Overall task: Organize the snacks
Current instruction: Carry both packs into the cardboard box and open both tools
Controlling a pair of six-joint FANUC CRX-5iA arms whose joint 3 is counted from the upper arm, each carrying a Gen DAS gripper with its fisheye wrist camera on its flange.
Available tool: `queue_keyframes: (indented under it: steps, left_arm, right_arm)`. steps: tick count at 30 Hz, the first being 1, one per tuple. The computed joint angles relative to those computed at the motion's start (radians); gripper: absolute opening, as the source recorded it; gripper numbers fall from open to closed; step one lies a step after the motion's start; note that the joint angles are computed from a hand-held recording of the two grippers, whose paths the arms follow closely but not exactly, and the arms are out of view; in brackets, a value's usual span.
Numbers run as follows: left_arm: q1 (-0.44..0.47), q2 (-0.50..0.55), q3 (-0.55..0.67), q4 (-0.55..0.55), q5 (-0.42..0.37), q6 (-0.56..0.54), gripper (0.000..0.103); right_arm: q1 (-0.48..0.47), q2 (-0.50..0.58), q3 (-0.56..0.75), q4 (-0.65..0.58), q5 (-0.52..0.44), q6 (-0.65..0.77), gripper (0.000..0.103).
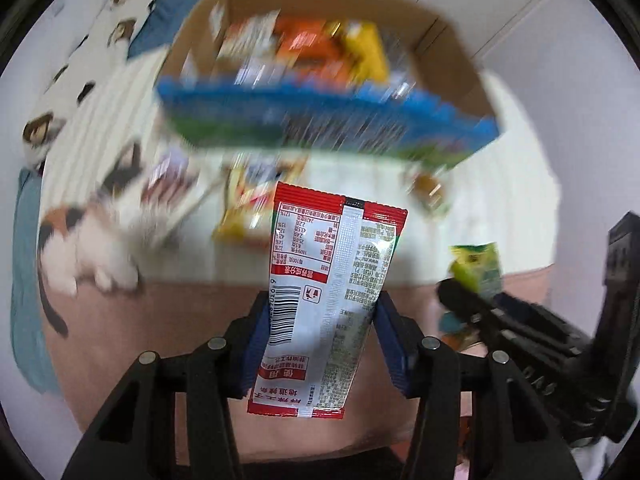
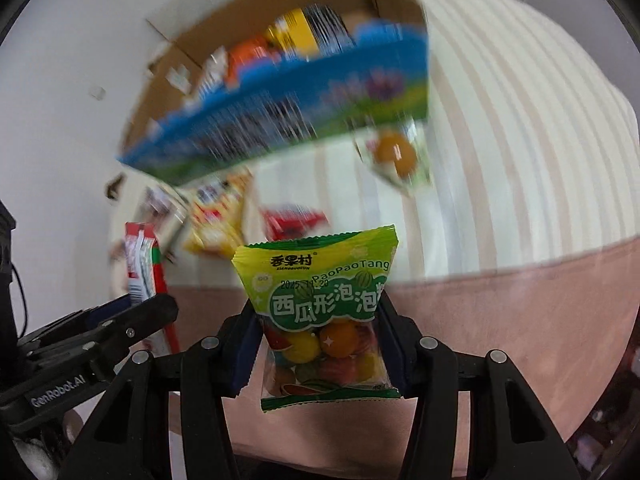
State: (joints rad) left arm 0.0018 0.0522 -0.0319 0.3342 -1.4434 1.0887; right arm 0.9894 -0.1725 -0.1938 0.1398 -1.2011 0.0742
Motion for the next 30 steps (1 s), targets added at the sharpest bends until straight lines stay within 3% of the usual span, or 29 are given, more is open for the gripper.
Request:
queue_keyframes:
  steps: [3, 10, 19, 30]
  left_arm:
    - [0.003, 0.008, 0.085, 0.026, -0.012, -0.022, 0.048]
    - [-0.083, 0.237, 0.441, 0.008, -0.022, 0.076, 0.048]
    - [-0.14, 0.568, 0.931, -0.118, -0.17, 0.214, 0.048]
    - [-0.152, 0.876, 1.363, -0.261, -0.389, 0.319, 0.05]
  right_arm:
    - [-0.036, -0.009, 0.048, 0.057, -0.035, 0.049, 0.055]
    - [-0.214, 0.122, 0.238, 0.111, -0.085, 0.275, 0.055]
    - [-0.439, 0.363, 0.485, 0.05, -0.132, 0.505, 0.055]
    - [-0.546, 0.601, 0.66, 0.012, -0.178, 0.624, 0.056]
